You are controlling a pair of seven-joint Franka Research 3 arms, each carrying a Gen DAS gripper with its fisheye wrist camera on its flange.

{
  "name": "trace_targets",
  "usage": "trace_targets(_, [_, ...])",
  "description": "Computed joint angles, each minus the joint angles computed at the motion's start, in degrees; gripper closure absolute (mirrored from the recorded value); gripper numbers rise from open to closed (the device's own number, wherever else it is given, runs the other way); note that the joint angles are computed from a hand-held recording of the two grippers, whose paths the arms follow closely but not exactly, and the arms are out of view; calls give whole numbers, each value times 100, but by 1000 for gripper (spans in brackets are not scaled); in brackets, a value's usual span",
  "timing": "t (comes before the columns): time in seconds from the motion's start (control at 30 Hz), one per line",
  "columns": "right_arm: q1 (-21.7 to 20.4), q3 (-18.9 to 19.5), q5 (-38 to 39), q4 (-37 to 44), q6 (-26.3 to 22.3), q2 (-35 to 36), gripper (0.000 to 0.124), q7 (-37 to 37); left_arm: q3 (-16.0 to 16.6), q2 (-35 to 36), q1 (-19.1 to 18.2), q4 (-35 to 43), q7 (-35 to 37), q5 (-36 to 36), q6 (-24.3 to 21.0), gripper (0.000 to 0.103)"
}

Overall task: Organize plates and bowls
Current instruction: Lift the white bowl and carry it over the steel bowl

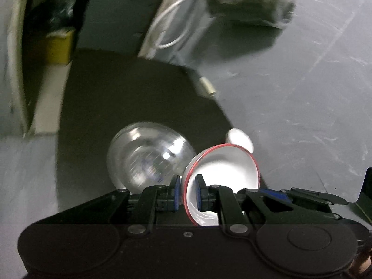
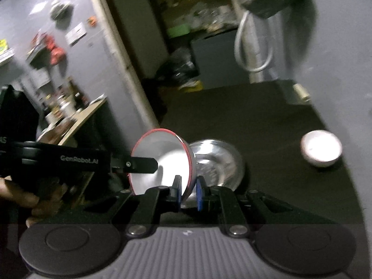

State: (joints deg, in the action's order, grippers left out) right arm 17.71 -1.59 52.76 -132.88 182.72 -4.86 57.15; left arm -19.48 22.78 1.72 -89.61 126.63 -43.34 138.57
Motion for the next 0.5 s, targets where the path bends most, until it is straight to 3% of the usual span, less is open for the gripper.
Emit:
trace_targets(0.13, [-144,174,-616,78,-414,67,110,423,126,-229,102,-335,-73,36,-95,89])
trace_targets(0.27, [-316,343,-1452,81,-693,100,110,1162,246,-260,186,-354,-99,163,-522,89])
trace_targets(0.5, [-407,368,-2107,116,-1365,139,110,1852,405,-372,195,-548,-125,402,-1014,89])
